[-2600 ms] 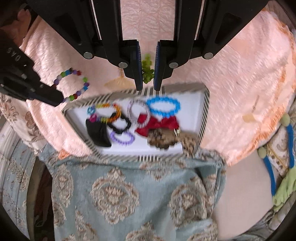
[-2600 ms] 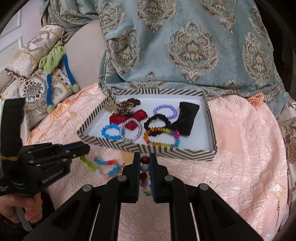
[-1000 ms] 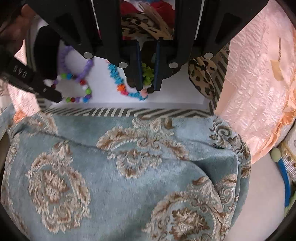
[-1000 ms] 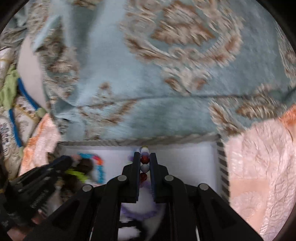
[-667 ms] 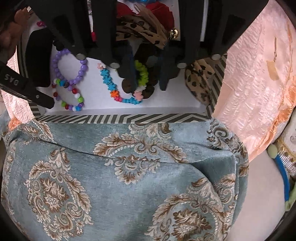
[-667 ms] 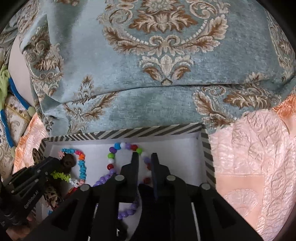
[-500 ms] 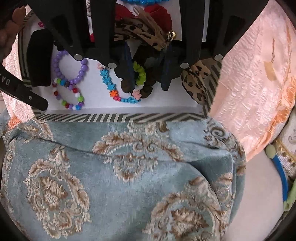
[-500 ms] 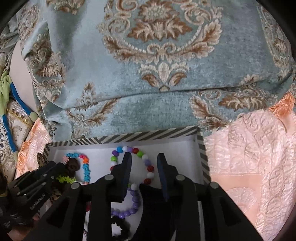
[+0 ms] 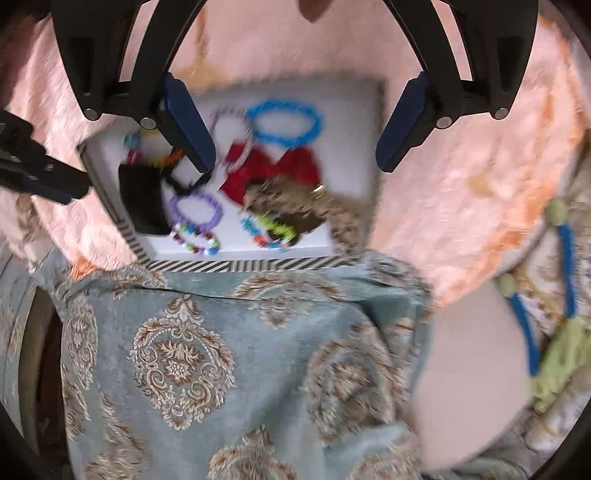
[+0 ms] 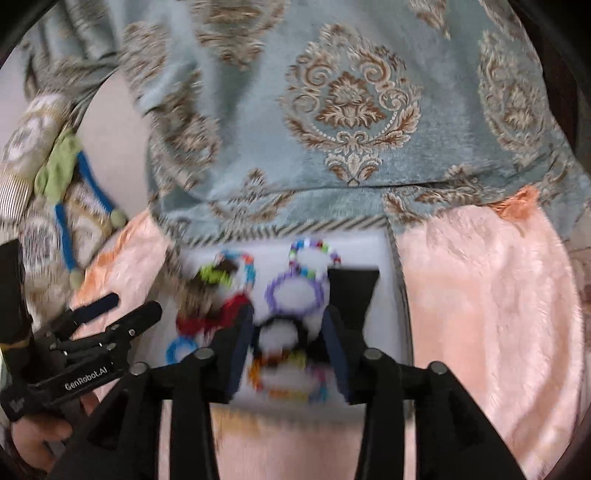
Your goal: Organize jewelry
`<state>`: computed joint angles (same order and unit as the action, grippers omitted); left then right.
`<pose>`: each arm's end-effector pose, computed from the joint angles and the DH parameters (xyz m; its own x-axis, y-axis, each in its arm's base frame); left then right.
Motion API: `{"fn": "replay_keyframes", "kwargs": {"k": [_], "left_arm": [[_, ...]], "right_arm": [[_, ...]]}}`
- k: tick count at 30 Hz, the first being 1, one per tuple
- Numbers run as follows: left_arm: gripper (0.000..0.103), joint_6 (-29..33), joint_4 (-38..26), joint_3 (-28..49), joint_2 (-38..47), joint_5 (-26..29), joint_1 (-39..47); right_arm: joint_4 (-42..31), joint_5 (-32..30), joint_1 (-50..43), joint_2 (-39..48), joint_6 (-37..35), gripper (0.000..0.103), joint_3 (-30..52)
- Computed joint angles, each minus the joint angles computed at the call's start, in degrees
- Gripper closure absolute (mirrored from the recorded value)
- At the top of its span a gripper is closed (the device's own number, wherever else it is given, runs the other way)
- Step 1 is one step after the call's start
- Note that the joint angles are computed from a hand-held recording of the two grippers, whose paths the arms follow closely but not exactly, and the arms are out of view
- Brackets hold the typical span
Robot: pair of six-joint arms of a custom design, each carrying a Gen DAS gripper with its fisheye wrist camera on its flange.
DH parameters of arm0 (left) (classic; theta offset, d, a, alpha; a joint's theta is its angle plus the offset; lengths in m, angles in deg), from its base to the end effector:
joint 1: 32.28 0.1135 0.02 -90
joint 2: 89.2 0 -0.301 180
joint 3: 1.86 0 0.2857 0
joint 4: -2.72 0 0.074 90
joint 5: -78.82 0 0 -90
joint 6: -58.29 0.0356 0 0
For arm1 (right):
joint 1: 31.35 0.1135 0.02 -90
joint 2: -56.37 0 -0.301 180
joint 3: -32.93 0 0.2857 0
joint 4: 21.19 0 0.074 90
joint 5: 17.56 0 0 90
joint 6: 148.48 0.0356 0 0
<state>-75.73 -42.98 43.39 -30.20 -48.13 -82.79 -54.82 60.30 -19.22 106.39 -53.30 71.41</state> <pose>0.1402 -0.1365 0.2154 -0.6874 -0.0391 -0.7252 -0.0768 0.9969 0.0190 0.1776 0.0458 0.2098 -0.7222 -0.0649 -0.6887 -0.2864 0.9343 0.2122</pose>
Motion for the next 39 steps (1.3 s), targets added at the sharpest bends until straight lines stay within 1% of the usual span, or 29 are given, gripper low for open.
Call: {"fn": "replay_keyframes", "kwargs": {"k": [1, 2, 4, 5, 7, 8, 10, 11, 13, 15, 22, 25, 32, 34, 39], "left_arm": [[0.028, -4.0, -3.8, -0.1, -1.3, -4.3, -4.1], [0.028, -8.0, -7.7, 0.1, -2.2, -7.9, -8.0], [0.028, -13.7, -12.8, 0.9, -2.7, -12.2, -12.9], [0.028, -16.6, -15.1, 1.5, -2.5, -14.1, -14.7], [0.028, -18.7, -16.4, 1.6, -2.1, -15.2, -15.4], [0.028, -19.9, -17.0, 1.9, -1.1, -15.1, -15.4], [0.028, -19.9, -15.7, 1.7, -0.4, -12.6, -13.9], [0.028, -19.2, -14.1, 0.9, -1.1, -10.9, -13.1], [0.028, -17.8, -10.0, -1.3, -3.7, -7.6, -11.3], [0.028, -17.7, -7.9, -2.4, -4.4, -6.0, -10.8], [0.028, -16.9, -4.8, -2.2, -0.9, -4.4, -13.9], [0.028, -15.4, -3.5, -1.7, 1.5, -2.0, -13.6], [0.028, -17.2, -4.5, -1.5, 2.1, -2.6, -13.8], [0.028, -17.6, -5.5, -1.2, 2.9, -3.1, -13.7], [0.028, -17.4, -5.8, -1.1, 3.8, -3.1, -13.7]], "right_arm": [[-3.3, 1.4, 1.4, -4.8, -0.4, 0.050, -1.3], [-5.4, 1.6, 1.7, -7.5, -0.8, 0.049, -1.9], [-10.1, 2.5, 2.9, -14.9, -1.0, 0.047, -3.8], [-11.1, 3.1, 3.4, -17.2, -0.9, 0.046, -4.5], [-13.4, 3.4, 3.1, -21.2, -0.3, 0.046, -5.6], [-13.7, 2.5, 2.1, -21.6, -0.3, 0.046, -5.7], [-13.6, 1.6, 0.8, -21.5, 0.1, 0.046, -5.8], [-13.5, 1.6, 0.6, -21.7, 0.1, 0.046, -5.8], [-13.0, 3.3, 1.1, -20.8, 0.1, 0.046, -6.0], [-12.8, 5.6, 2.5, -20.2, 0.3, 0.046, -6.1], [-12.3, 11.8, 9.1, -20.6, 1.5, 0.046, -6.4], [-11.8, 14.2, 10.8, -20.0, 2.2, 0.046, -6.4], [-11.2, 12.0, 6.5, -18.6, 1.4, 0.046, -6.6], [-11.1, 11.6, 6.6, -18.4, 1.3, 0.046, -6.6], [-11.3, 12.9, 9.5, -19.0, 1.5, 0.046, -6.8]]}}
